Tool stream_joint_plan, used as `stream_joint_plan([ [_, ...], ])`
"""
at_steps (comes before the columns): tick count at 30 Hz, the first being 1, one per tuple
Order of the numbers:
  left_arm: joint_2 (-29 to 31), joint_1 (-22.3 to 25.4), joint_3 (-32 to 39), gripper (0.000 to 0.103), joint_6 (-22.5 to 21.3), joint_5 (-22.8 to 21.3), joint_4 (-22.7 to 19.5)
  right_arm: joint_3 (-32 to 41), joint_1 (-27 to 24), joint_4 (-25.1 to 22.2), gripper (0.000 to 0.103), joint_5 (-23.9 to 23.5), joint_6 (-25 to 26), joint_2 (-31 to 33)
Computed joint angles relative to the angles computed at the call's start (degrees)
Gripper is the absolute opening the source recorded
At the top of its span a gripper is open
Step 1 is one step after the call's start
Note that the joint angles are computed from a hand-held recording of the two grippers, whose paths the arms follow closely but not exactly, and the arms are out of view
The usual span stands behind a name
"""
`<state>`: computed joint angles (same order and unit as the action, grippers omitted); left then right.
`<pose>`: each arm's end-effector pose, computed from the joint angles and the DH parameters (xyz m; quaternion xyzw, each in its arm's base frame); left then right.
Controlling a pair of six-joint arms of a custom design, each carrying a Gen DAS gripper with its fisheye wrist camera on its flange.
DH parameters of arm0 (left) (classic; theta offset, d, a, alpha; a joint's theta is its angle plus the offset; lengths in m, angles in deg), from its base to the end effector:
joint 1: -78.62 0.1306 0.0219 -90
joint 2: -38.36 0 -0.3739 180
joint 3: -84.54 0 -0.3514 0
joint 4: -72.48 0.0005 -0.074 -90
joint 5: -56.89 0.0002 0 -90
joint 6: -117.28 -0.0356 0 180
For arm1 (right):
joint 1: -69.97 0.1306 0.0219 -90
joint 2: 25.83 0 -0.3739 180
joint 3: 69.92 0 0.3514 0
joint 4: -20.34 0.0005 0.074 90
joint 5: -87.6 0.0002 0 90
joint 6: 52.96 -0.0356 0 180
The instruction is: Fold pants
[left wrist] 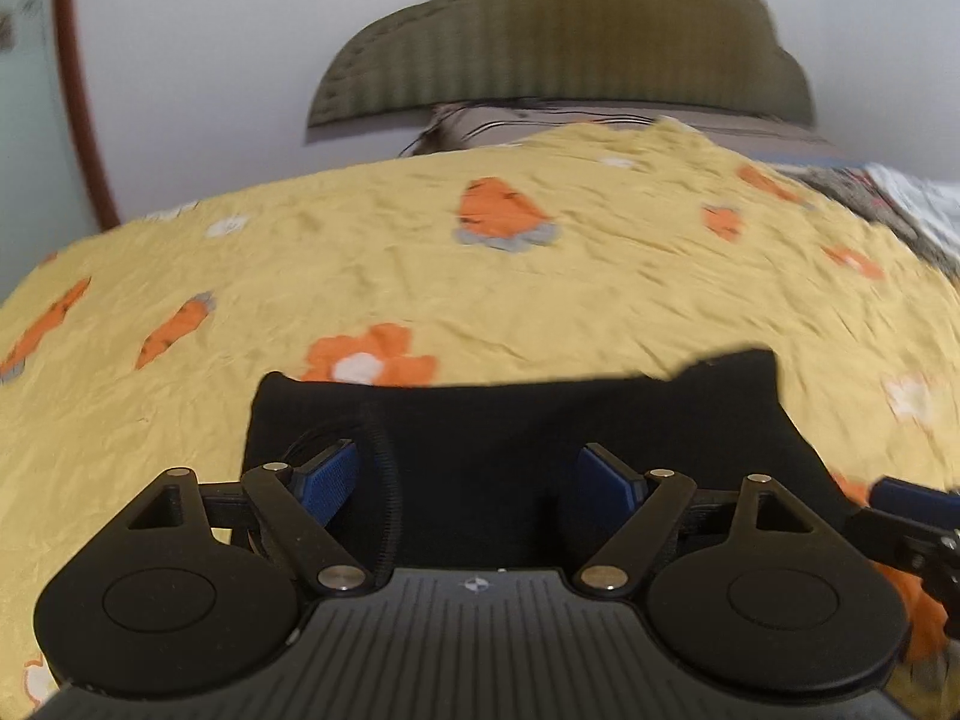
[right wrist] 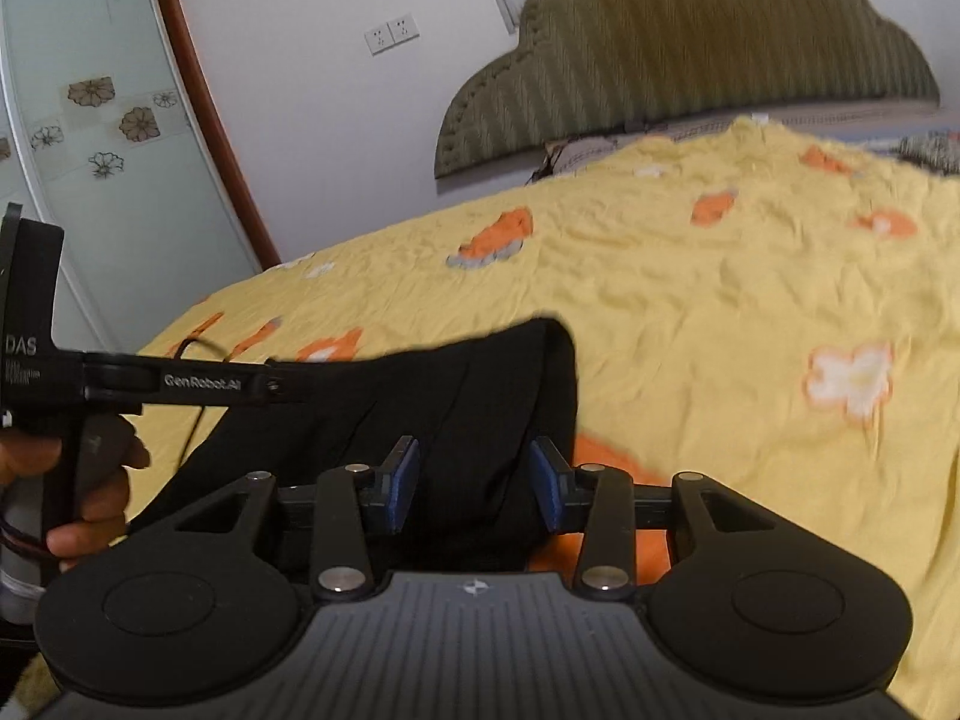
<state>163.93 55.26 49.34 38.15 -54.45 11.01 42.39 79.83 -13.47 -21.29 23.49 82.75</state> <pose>0.6020 -0.2464 0.4783 0.0232 0.9014 0.0447 0.4300 0.5742 0.1110 0.4537 -0.0544 0.8568 0.2392 0.4535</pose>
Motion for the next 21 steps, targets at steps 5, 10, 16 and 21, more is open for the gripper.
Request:
stream_joint_plan([
  [5,-1.93,-1.61,-5.49,0.085,-3.29,-0.53,3.75,-0.73,-0.82,-0.39,0.04,-4.04,-3.36,0.06],
  [10,0.33,-0.78,-2.16,0.085,1.83,4.44,-1.05,-0.45,-0.04,-0.39,0.006,-2.06,-0.51,0.66],
  [16,-0.44,0.02,-1.83,0.087,2.17,4.88,-1.83,-1.94,-1.3,-3.41,0.008,-1.63,-0.05,-0.45],
  [21,2.13,1.23,3.23,0.087,1.93,4.83,-4.01,0.64,-0.64,0.86,0.014,6.05,0.8,-0.43],
])
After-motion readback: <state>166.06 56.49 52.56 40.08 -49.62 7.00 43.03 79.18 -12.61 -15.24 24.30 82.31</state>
